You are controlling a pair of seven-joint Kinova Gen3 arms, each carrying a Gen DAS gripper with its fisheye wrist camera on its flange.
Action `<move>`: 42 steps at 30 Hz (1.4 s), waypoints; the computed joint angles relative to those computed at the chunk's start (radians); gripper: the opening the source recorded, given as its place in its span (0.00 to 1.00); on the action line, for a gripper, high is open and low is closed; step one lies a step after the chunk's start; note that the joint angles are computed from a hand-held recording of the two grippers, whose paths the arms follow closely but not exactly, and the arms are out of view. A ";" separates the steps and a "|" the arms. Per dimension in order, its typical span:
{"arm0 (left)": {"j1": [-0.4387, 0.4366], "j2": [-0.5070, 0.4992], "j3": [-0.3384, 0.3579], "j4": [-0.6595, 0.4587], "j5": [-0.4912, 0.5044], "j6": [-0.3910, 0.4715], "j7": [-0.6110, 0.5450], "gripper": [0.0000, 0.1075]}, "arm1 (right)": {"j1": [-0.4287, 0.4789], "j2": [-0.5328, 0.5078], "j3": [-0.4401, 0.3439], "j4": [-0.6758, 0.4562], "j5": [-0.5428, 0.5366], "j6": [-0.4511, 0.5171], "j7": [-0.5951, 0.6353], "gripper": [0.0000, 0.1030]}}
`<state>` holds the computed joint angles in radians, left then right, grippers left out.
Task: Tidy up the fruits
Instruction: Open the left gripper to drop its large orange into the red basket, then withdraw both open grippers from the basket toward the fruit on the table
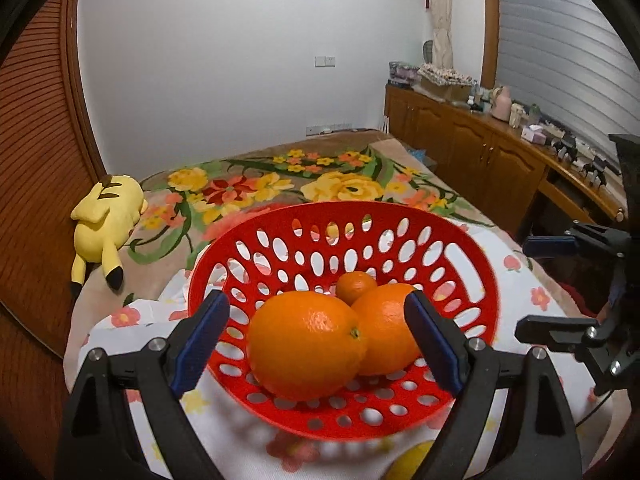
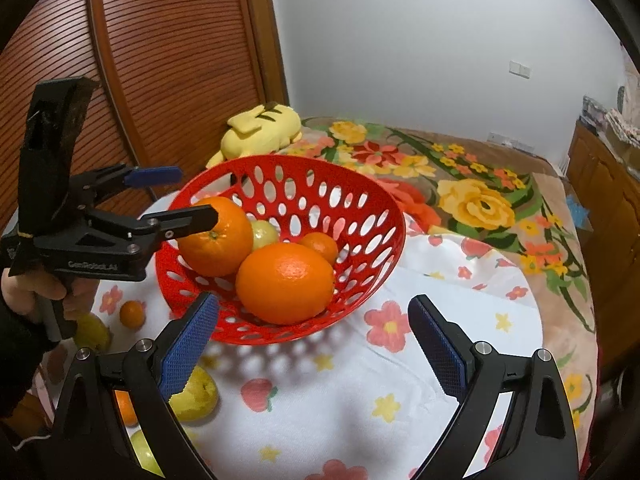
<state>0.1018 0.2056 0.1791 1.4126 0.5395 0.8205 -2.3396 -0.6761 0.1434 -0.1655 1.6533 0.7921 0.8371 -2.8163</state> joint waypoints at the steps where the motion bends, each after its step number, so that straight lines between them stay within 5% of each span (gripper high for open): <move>1: -0.012 -0.007 0.002 0.007 0.018 0.004 -0.017 0.83 | -0.008 -0.003 -0.002 0.001 0.010 0.008 -0.016 0.95; 13: -0.113 -0.165 -0.094 0.164 0.288 0.130 -0.287 0.83 | -0.138 -0.026 -0.081 0.033 0.164 0.176 -0.298 0.95; 28: -0.170 -0.323 -0.275 0.391 0.416 0.272 -0.530 0.83 | -0.356 0.046 -0.143 0.056 0.287 0.385 -0.641 0.94; 42: -0.223 -0.353 -0.334 0.542 0.426 0.293 -0.643 0.83 | -0.425 0.120 -0.114 0.096 0.308 0.304 -0.786 0.79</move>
